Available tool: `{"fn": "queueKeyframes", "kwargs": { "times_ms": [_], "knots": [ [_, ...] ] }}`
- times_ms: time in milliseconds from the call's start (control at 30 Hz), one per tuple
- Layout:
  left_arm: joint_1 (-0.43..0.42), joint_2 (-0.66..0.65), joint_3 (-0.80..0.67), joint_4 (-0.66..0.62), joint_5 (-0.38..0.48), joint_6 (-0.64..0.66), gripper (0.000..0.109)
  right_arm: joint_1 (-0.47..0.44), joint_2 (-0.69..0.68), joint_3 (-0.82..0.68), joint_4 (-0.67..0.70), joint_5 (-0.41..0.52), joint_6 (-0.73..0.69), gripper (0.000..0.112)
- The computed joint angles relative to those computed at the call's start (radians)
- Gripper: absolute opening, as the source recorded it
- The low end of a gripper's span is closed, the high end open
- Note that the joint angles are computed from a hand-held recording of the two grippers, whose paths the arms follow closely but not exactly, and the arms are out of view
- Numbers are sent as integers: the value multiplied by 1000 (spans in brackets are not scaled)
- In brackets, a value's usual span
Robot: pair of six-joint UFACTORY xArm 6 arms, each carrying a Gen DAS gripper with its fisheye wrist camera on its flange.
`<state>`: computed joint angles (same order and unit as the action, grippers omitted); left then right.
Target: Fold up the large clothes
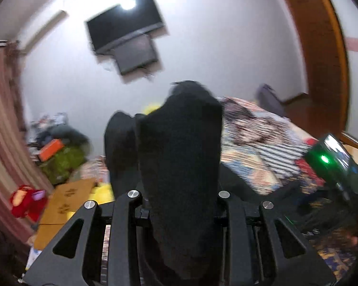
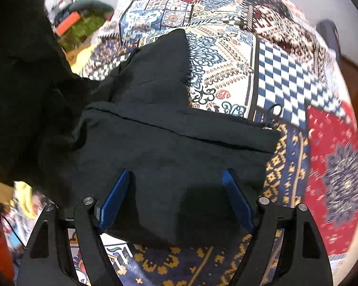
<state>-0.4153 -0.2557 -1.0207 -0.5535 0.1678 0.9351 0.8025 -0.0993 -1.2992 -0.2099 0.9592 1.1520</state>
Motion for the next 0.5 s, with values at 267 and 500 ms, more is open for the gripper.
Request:
{"fn": "queueKeyframes", "kwargs": {
  "times_ms": [267, 500],
  "knots": [
    [-49, 24, -49, 75, 411, -133, 27, 49, -210, 95, -158, 170, 191, 77],
    [-148, -41, 89, 318, 386, -270, 38, 108, -313, 103, -225, 331, 275, 77]
  ]
}}
